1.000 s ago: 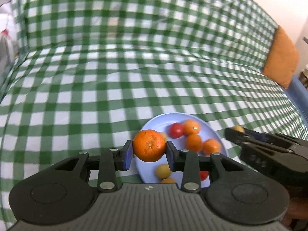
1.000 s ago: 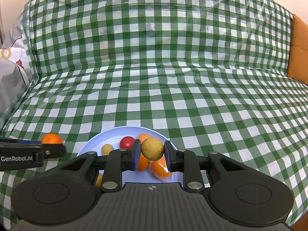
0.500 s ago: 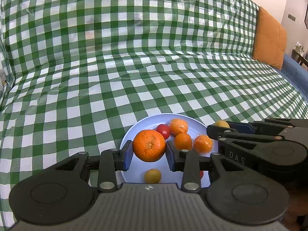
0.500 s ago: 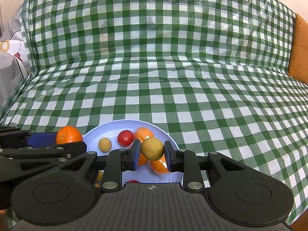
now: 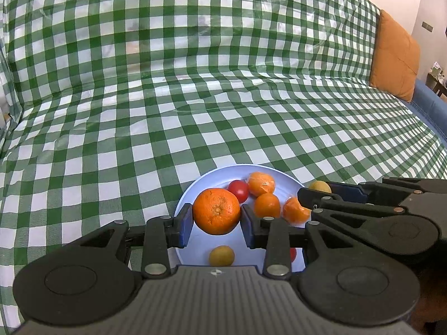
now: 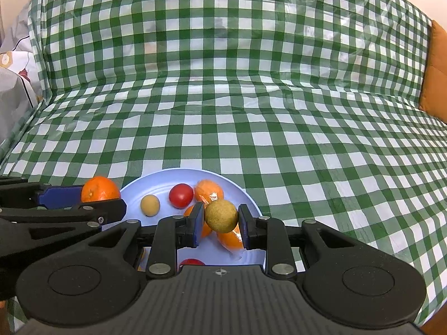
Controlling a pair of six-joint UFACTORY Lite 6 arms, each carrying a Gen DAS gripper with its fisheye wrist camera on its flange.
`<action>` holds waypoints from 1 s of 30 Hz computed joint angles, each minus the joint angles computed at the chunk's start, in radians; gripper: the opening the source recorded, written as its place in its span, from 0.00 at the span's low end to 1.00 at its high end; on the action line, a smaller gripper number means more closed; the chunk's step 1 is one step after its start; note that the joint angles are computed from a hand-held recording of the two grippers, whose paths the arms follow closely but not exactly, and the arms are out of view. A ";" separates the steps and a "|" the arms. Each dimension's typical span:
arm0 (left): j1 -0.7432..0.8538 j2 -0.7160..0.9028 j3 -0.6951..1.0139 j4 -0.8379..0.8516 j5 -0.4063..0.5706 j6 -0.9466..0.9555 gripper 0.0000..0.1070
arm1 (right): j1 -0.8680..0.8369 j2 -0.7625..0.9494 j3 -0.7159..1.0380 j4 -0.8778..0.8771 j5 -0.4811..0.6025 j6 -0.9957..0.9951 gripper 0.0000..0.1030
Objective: Organize fruits
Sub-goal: 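Carry the mandarin in left tool over the plate while right tool carries the plum, then open left tool releasing the mandarin onto the plate while right tool releases the plum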
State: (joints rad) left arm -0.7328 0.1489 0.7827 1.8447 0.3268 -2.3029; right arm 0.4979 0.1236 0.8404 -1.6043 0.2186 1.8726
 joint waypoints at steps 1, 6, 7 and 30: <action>0.001 0.000 0.001 0.000 -0.001 -0.001 0.37 | 0.000 0.002 0.001 0.000 -0.001 -0.001 0.26; 0.005 -0.002 0.001 0.008 -0.009 -0.012 0.37 | -0.005 0.008 0.007 0.009 -0.007 -0.016 0.26; 0.003 0.000 0.002 0.007 -0.009 -0.012 0.37 | -0.006 0.009 0.007 0.010 -0.008 -0.018 0.26; -0.008 -0.070 -0.041 0.023 0.017 -0.069 0.50 | -0.015 -0.038 -0.037 -0.152 0.002 0.178 0.53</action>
State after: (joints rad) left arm -0.7406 0.0789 0.7420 1.8682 0.3434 -2.3722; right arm 0.4825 0.0855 0.8032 -1.7558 0.2202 2.0501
